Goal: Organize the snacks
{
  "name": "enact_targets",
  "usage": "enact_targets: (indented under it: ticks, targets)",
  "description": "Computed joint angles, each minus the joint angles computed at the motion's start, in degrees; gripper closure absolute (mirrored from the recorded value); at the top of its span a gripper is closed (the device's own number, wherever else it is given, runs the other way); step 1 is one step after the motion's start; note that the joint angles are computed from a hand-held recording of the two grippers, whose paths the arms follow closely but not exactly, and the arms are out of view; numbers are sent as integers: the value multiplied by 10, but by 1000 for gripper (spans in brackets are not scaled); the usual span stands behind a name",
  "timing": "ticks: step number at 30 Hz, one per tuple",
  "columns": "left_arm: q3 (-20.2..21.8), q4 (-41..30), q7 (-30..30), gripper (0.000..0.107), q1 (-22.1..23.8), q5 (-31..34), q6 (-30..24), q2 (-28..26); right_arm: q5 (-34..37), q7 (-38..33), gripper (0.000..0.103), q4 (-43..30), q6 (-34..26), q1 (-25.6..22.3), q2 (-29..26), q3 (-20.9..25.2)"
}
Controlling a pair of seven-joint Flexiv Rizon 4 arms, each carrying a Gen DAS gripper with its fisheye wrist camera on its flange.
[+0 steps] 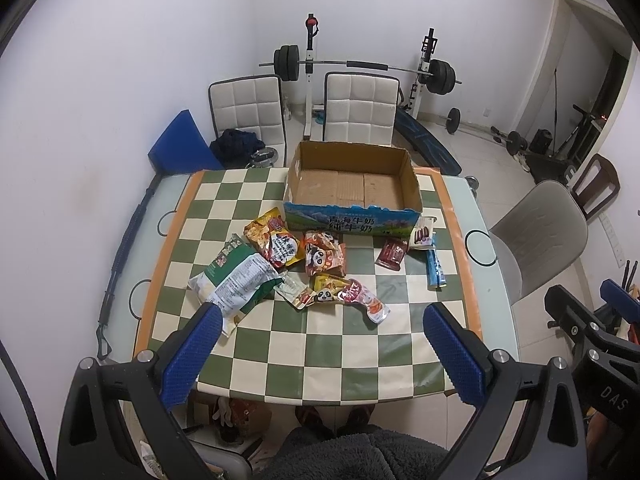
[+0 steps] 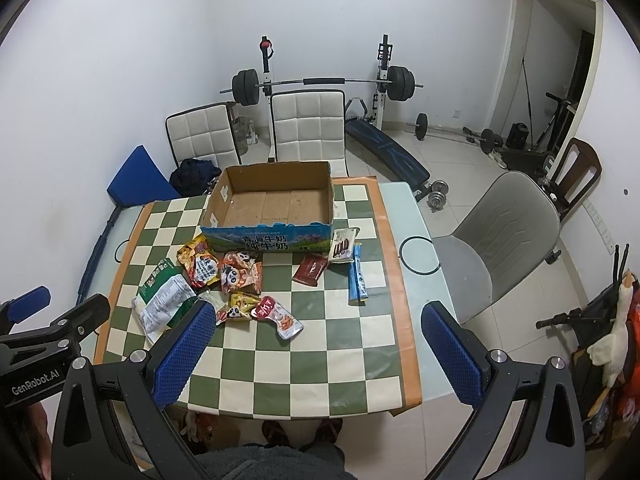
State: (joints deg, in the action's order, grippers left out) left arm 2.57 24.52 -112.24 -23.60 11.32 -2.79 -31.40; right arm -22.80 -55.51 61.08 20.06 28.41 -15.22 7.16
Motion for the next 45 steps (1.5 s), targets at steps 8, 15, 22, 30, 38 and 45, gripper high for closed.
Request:
enact_targets:
  ticks: [8,15,22,30,38,45]
  targets:
    - [1,-24,2,4,-1,-1,-10,-13,-1,-1,0,-5,-2,0,-3,-2]
    - [7,-83,8,4,-4,-3,-35,-41,-1,-3,0,-11,-1,-1,-6,-4]
    - [12,-98,10,4,-5,-8,-41,-49,0,-4,0,-9,-2,-1,-4,-3]
    - [14,-97,10,4,-5,-9,-40,-48,-1,-2,0,-7,2,-3,-2,-3]
    - [14,-95,12,4,-4,-11,-40,-47,1,-6,0,-21,-4,-1,-9,-6]
    - [17,-118,13,4,-5,-13,-51,-58,3,-11,0,-49,-15,2,-23,-10]
